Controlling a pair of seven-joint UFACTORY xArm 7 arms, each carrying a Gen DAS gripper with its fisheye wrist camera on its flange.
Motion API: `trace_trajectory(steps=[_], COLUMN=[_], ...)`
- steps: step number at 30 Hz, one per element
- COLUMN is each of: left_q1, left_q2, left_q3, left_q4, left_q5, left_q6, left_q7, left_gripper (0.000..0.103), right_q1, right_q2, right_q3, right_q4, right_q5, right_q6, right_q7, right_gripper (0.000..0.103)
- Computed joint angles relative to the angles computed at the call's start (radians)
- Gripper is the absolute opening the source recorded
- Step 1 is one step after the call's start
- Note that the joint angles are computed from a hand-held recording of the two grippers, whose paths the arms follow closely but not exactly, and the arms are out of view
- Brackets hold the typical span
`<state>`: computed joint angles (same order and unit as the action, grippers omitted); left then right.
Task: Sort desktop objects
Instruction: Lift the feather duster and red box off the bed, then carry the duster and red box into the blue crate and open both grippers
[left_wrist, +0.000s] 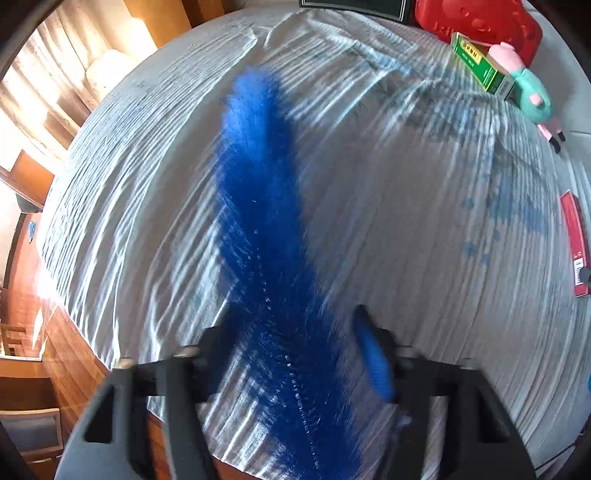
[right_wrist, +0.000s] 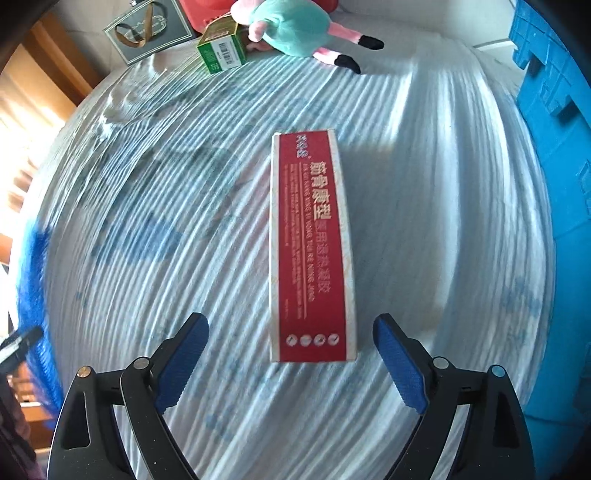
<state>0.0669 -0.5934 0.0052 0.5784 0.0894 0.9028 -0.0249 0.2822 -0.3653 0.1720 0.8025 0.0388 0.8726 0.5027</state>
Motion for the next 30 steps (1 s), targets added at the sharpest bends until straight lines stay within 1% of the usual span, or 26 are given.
trace_trajectory(steps=[1, 2, 3, 7, 8, 9, 10, 11, 12, 14, 17, 19, 21, 22, 23, 25, 30], left_q1=[-0.001, -0.006, -0.006, -0.008, -0.008, -0.009, -0.012, -0.015, -0.018, -0.022, -0.034, -0.05, -0.065, -0.073, -0.085, -0.109, -0.171], left_q2=[0.009, 0.006, 0.003, 0.003, 0.001, -0.002, -0.003, -0.006, -0.011, -0.023, -0.059, -0.071, -0.09, -0.086, -0.045, -0.015, -0.017], left_q3=[-0.002, 0.009, 0.011, 0.017, 0.016, 0.016, 0.018, 0.02, 0.02, 0.016, 0.026, 0.026, 0.03, 0.018, 0.006, -0.001, 0.001], left_q4=[0.0, -0.005, -0.007, 0.003, 0.007, 0.015, 0.023, 0.031, 0.042, 0.057, 0.069, 0.094, 0.116, 0.129, 0.157, 0.193, 0.266], left_q5=[-0.004, -0.021, -0.023, -0.029, -0.027, -0.027, -0.033, -0.039, -0.041, -0.041, -0.056, -0.075, -0.089, -0.099, -0.11, -0.131, -0.183], left_q6=[0.007, -0.003, -0.011, -0.021, -0.025, -0.03, -0.032, -0.033, -0.036, -0.05, -0.059, -0.062, -0.065, -0.069, -0.093, -0.113, -0.118], left_q7=[-0.005, -0.001, 0.0, 0.021, 0.027, 0.035, 0.041, 0.048, 0.056, 0.068, 0.102, 0.121, 0.148, 0.142, 0.136, 0.141, 0.183], left_gripper=[0.03, 0.026, 0.019, 0.015, 0.014, 0.013, 0.012, 0.012, 0.012, 0.012, 0.012, 0.012, 0.012, 0.012, 0.012, 0.012, 0.012], right_q1=[-0.005, -0.01, -0.015, -0.012, -0.012, -0.013, -0.011, -0.005, 0.0, 0.007, 0.018, 0.019, 0.014, 0.011, 0.006, 0.001, -0.032], right_q2=[0.008, 0.03, 0.081, 0.165, 0.177, 0.189, 0.194, 0.195, 0.197, 0.177, 0.111, 0.086, 0.066, 0.042, 0.054, 0.01, -0.057], right_q3=[0.003, 0.008, 0.021, 0.035, 0.034, 0.037, 0.038, 0.033, 0.032, 0.035, 0.03, 0.044, 0.056, 0.062, 0.076, 0.077, 0.11], right_q4=[0.001, 0.013, 0.045, 0.101, 0.111, 0.122, 0.13, 0.134, 0.145, 0.139, 0.11, 0.118, 0.148, 0.155, 0.178, 0.183, 0.235], right_q5=[-0.013, -0.026, -0.048, -0.121, -0.141, -0.176, -0.204, -0.204, -0.209, -0.232, -0.21, -0.219, -0.238, -0.248, -0.265, -0.281, -0.329], right_q6=[-0.003, -0.012, -0.025, -0.028, -0.024, -0.013, -0.01, -0.015, 0.0, -0.002, -0.023, -0.034, -0.024, -0.017, -0.021, -0.012, 0.01], right_q7=[0.005, 0.013, 0.035, 0.099, 0.112, 0.136, 0.146, 0.139, 0.138, 0.154, 0.145, 0.161, 0.173, 0.181, 0.199, 0.203, 0.225], right_gripper=[0.092, 0.092, 0.092, 0.09, 0.083, 0.071, 0.065, 0.046, 0.043, 0.043, 0.043, 0.043, 0.043, 0.043, 0.043, 0.043, 0.043])
